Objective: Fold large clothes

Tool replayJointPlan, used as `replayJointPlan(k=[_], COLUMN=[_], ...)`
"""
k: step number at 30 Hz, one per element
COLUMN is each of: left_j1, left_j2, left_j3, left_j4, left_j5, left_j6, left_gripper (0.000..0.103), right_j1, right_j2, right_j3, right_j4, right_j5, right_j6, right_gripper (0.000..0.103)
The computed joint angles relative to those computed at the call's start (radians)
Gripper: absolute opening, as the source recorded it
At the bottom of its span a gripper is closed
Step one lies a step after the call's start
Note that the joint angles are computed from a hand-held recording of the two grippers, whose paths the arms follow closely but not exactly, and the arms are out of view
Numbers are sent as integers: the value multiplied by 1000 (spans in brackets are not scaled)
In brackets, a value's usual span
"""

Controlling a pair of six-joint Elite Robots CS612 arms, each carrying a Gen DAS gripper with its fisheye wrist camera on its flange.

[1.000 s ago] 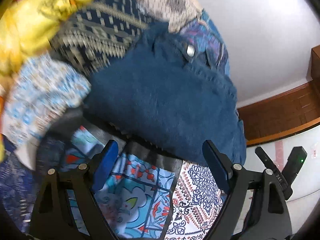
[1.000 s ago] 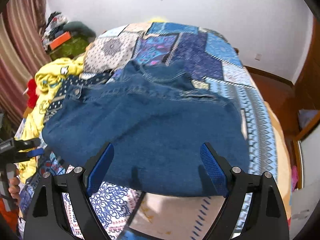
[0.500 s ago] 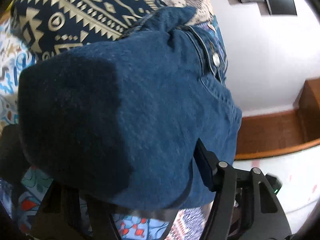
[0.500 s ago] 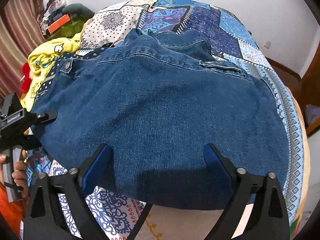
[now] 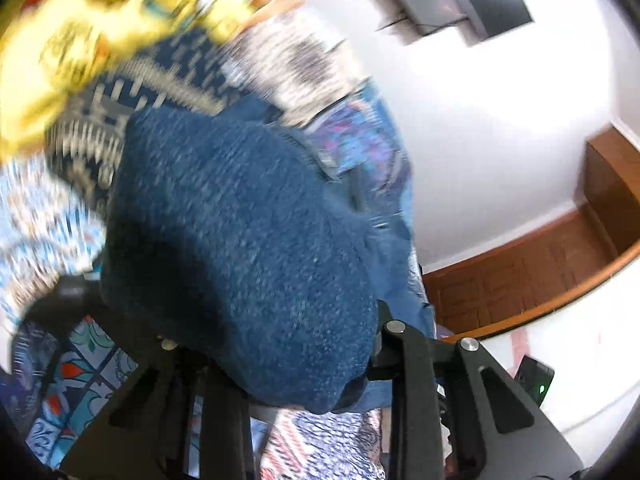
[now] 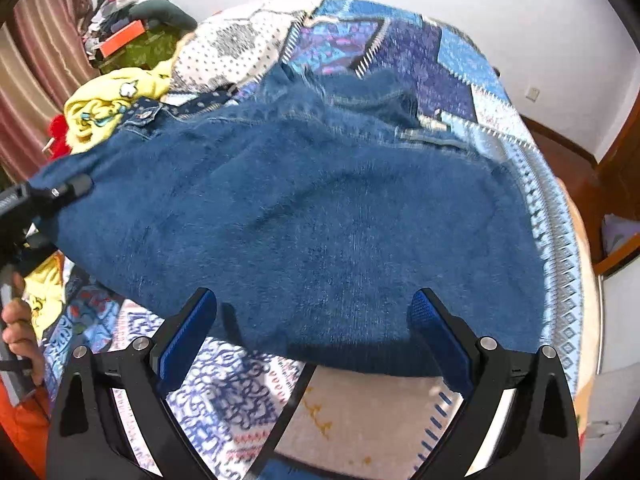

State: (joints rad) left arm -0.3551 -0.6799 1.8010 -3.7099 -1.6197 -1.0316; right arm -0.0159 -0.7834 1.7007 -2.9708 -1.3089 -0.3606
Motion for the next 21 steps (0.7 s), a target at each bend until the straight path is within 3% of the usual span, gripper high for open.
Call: replayJointPlan(k=[5,9,12,18,21], left_j1=[-46,-71,-73,-51,-62], left_j2=[-87,-133,-140,-124,-123], left_j3=[77,152,178,188,173], left_j4=[-48,-88,-78,-36,23], left_j5=[130,215,246,220,246], left_j6=[142,196,202,153,185], left_gripper=[27,27,27,27,27], right_j1=[9,30,53,103,111], right_j2=[-37,-49,-37,22,54], right_j3=[38,50,41,-20,-54], right_j4=[-61,-83,-81,21,81], right_j5=[22,56,58,10,2], right_j6=[-15,-43,-80,-149,-147], right_gripper=[97,97,98,97,99])
